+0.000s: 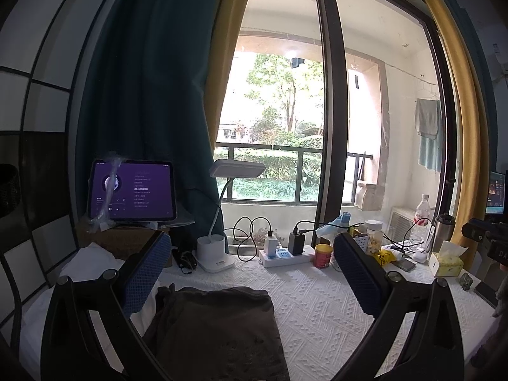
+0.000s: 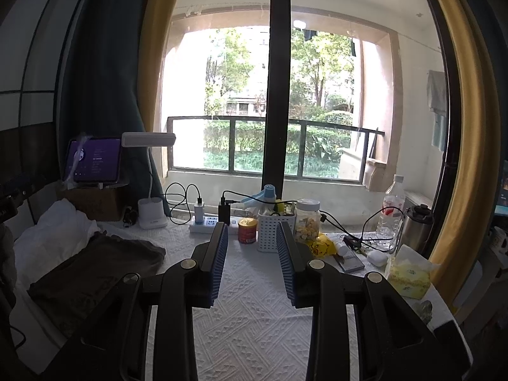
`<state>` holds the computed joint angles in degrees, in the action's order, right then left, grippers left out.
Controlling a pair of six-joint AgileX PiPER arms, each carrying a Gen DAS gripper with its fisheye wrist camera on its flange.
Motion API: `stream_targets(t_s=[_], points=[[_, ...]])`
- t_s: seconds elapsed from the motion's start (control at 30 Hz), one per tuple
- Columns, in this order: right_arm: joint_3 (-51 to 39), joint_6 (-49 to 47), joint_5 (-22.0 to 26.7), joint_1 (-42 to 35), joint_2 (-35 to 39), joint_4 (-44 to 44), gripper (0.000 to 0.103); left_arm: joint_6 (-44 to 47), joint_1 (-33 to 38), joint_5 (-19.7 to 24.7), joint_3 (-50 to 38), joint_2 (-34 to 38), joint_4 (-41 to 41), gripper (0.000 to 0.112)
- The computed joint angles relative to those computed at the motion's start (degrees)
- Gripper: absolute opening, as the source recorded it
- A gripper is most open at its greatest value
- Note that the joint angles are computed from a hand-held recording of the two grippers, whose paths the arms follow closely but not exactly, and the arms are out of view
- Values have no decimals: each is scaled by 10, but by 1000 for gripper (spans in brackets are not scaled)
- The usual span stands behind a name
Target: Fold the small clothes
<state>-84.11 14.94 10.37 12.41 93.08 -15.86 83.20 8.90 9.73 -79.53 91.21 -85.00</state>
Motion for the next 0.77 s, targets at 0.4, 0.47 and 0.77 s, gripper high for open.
stream_targets(t_s=[0.4, 0.47, 0.77], points=[[-1, -1, 2, 0, 1, 2, 34, 14, 1, 2, 1, 0, -12, 101], [-2, 4, 2, 1, 1, -3, 34, 12, 1, 3, 1, 1, -9, 101], [-5, 8, 4, 2, 4, -5, 34, 29, 1, 5, 4, 0, -26, 101]])
